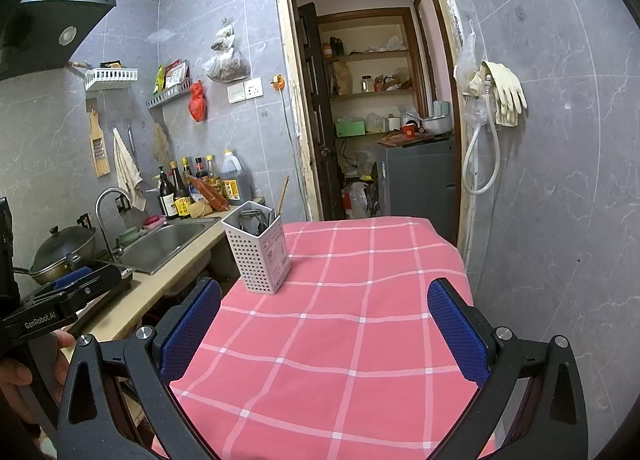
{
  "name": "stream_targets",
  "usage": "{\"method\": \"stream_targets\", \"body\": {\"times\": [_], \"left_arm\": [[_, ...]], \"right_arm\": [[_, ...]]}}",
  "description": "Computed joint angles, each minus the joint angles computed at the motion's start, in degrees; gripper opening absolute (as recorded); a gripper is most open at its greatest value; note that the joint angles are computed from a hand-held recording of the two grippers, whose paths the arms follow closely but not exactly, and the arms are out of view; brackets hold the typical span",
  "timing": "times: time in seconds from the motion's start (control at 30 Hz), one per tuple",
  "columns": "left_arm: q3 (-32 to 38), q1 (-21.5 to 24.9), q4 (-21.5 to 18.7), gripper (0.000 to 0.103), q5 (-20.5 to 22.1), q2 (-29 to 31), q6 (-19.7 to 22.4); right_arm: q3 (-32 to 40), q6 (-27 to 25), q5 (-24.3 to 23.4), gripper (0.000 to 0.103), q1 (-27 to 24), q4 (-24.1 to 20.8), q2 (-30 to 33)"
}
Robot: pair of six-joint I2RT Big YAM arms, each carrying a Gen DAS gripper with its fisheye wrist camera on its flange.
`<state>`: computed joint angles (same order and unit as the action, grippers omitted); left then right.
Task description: Organize utensils
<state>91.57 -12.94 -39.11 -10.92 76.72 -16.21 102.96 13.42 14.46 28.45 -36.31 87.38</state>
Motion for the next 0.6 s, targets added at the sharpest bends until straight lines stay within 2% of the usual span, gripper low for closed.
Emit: {"method": "stream_targets", "body": {"times": [0.33,0.47,0.6], "left_arm": [[0.0,0.1,0.2,0.103,-0.1,-0.1,-0.5],[-1.3,0.4,2.0,0.103,-0.3,-1.1,-1.7],[-1.2,0.1,1.8,0.103,-1.5,-1.2,-0.9]], "right_arm": [[0.2,0.0,0.0,0.102,0.0,-0.3,0.1],[0.3,0.1,0.0,0.102,0.0,-0.4,0.1],[0.5,0.1,-0.1,0.102,0.0,-0.6,0.1]]}}
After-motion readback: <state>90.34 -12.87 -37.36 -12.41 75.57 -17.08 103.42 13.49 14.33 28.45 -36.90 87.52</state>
